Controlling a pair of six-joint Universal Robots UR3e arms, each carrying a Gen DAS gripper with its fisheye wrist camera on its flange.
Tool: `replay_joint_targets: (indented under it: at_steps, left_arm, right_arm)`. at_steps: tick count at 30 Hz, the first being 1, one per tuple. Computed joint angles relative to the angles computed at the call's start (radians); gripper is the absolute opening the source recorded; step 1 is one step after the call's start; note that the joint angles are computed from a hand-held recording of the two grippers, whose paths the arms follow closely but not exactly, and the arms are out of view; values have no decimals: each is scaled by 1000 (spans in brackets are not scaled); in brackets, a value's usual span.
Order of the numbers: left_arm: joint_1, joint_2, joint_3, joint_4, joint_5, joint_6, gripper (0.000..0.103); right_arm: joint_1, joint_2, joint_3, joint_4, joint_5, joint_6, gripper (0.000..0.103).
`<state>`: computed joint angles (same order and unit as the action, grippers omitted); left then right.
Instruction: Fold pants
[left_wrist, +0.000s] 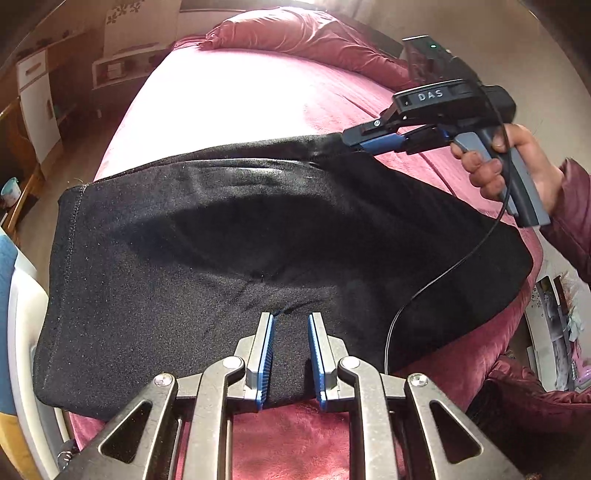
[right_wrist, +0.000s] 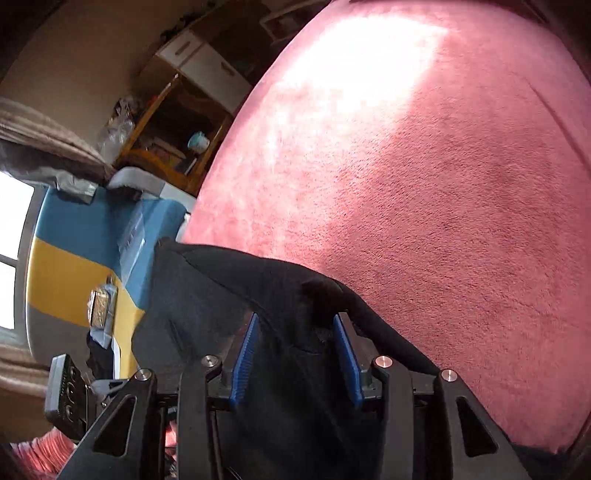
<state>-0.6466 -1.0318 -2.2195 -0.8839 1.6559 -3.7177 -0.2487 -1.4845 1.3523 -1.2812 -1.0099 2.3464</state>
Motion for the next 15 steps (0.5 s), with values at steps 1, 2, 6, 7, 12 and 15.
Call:
replay_joint_targets:
  at_steps: [1,2,6,7,12,15]
  left_arm:
    - [5,-8,-2,8,-4,5,19]
    - [5,-18,-3,10,-4,3,19]
    - [30,-45,-19,21,-38,2,19]
    - [29,-52,-21,25,-37,1,19]
    - [38,-72,-28,36,-43,-11,19]
    - [36,-57,-36,31,-39,-30,19]
  right_arm:
    - [13,34,-36,45,-12,-44,44]
    - [14,55,-74,121,-16,-109,44]
    - [59,97,-137,186,7,-167,44]
    - [55,103,-121,159,34,-147,44]
    - [69,44,78,-135,57,46,7]
    - [-20,-74,180,-142,188,9,6]
